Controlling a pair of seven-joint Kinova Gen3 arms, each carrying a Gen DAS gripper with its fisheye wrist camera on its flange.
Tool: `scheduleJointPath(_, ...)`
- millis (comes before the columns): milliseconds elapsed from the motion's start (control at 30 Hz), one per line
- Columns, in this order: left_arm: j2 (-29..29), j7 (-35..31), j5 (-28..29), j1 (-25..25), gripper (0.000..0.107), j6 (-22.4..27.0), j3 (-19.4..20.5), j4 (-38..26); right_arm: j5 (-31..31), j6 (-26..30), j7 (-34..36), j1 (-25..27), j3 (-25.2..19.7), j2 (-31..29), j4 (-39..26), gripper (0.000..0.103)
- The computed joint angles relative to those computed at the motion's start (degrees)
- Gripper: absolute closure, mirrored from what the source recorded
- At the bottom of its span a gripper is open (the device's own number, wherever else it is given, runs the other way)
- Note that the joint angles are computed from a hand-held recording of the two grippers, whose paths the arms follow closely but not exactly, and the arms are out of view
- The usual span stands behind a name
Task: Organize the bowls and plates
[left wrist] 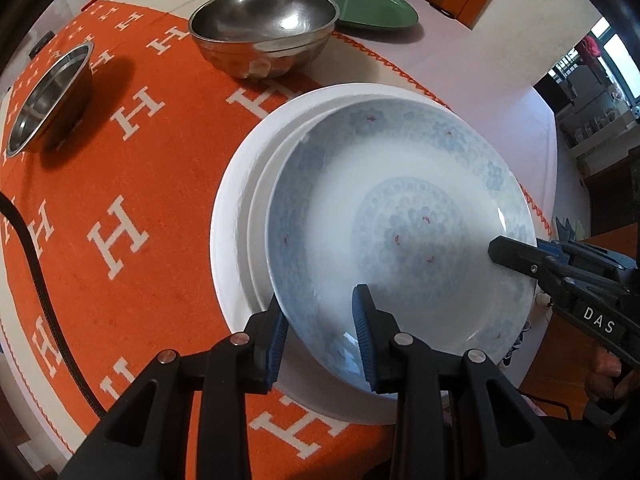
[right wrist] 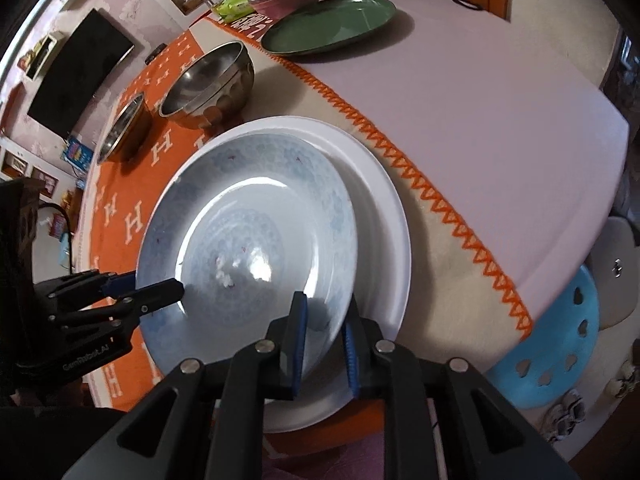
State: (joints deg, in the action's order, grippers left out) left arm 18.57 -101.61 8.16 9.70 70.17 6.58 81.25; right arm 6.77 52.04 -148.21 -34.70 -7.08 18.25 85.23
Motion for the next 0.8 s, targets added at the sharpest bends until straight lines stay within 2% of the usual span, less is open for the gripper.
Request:
scheduleJointPath(433,-0.81,-2.58,0.31,-0.22,0.069,0.93,0.29,-0.49,5.48,6.41,-5.96,-4.37,1.14,2.06,-4.46,0.077)
scheduleJointPath(667,-4.79,-9.48,4.21,-3.06,0.057,-1.16,0.39,2.6,8.36,8.98,-10.99,-6.97,1.36,2.25,-5.44,0.075)
scheduleJointPath(800,-6.76,-12.66,5.61,-3.7,0.055,-2.02,0.15,3.82,10.13,9.81,-14.02,-8.39,1.27,1.93,-5.45,0.071)
